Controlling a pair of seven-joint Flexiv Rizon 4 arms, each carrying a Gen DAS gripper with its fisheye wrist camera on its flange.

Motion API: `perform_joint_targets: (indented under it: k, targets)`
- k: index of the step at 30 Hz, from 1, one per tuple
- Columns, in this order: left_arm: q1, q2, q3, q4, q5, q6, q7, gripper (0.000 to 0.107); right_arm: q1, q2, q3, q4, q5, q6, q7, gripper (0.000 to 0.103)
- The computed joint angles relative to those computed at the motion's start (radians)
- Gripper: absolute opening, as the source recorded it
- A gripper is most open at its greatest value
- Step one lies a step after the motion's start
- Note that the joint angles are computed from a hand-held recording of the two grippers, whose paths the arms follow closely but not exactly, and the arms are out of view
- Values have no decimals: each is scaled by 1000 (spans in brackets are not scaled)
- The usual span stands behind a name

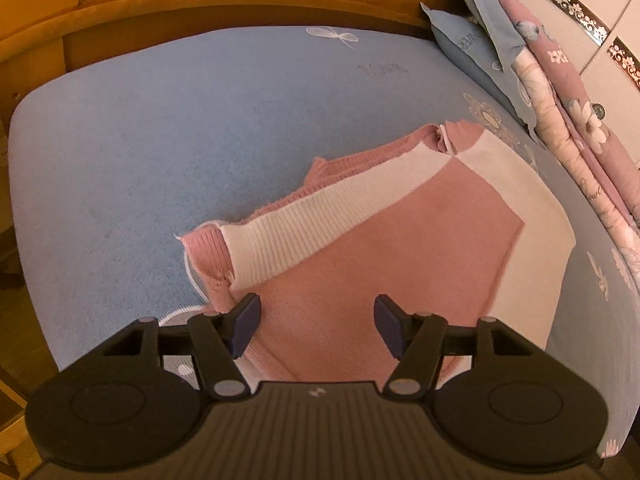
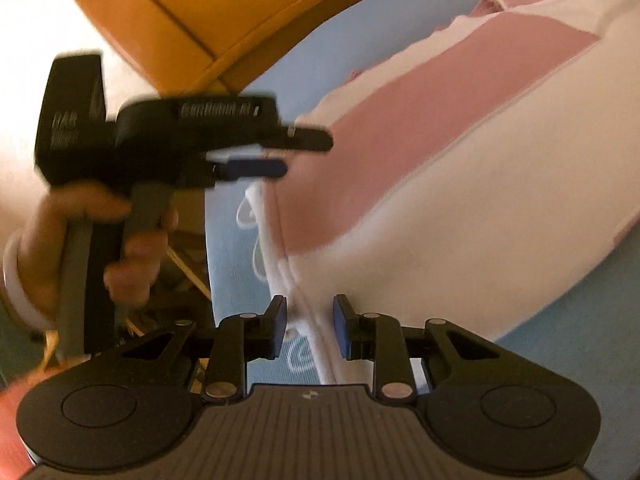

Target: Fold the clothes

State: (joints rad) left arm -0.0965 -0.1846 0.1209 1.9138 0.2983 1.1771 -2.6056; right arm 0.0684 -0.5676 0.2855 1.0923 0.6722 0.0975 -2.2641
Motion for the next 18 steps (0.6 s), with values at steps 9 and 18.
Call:
perform_joint_targets:
  k: [9, 18]
  targets:
    - [8, 44, -17, 26, -46, 30, 10, 63, 0, -17, 6, -86, 13, -55, 33, 40]
    - [30, 28, -44, 123, -249, 142, 108, 62, 11, 12, 1, -19, 19, -31, 76, 45]
